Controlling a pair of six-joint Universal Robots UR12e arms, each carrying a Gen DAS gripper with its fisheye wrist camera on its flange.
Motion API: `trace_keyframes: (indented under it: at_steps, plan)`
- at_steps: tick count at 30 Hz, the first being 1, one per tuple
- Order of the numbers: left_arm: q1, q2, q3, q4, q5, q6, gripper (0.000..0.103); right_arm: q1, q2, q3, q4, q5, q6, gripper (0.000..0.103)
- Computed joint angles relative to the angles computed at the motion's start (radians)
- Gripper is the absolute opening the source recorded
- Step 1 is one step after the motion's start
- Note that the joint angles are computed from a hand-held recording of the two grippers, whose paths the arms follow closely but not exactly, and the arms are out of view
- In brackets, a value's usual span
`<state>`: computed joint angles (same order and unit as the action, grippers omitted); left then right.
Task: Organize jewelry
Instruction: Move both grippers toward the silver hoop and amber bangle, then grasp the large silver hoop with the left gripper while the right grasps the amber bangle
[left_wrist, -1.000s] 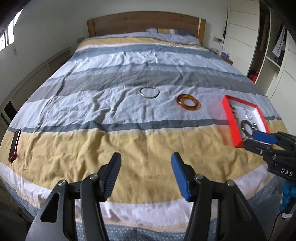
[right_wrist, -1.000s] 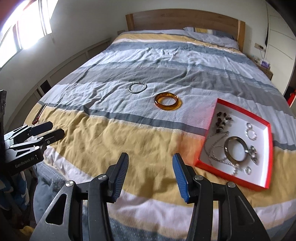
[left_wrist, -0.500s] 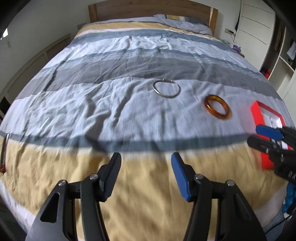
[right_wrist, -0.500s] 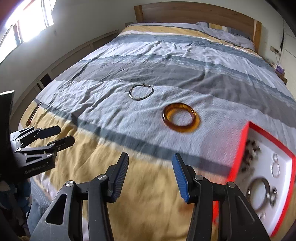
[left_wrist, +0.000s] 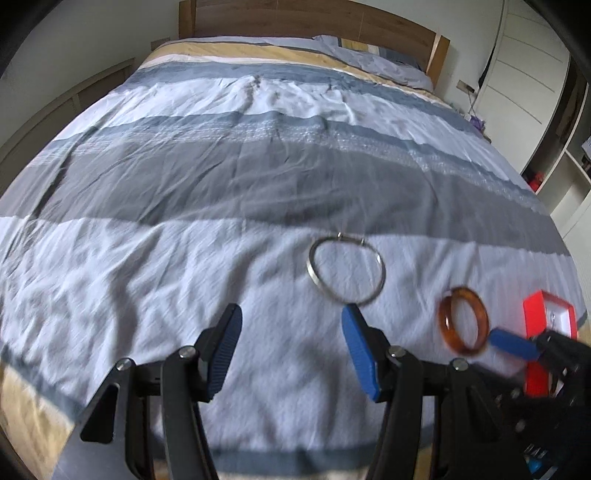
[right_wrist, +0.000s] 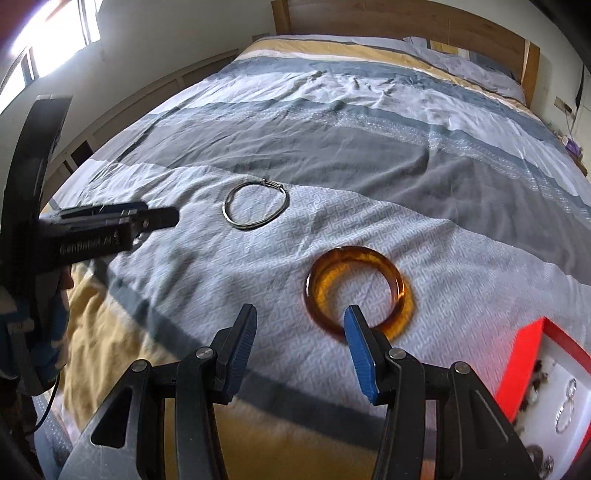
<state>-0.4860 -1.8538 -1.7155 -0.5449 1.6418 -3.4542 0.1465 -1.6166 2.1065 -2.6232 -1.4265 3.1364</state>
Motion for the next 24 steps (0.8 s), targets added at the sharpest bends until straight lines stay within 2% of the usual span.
trace_keyframes:
  at_steps: [7, 16, 24]
  plan:
    - [-0.001, -0.069, 0.058, -0.022, -0.009, 0.02, 0.054, 0.002, 0.045, -0.015, -0.006, 0.006, -0.016, 0.049]
    - [-0.024, -0.124, 0.1, -0.036, 0.08, 0.055, 0.054, -0.001, 0.084, -0.027, -0.008, 0.025, -0.032, 0.046]
    - [-0.029, -0.14, 0.102, -0.006, 0.103, 0.057, 0.053, -0.011, 0.101, -0.018, -0.043, 0.054, -0.024, 0.044]
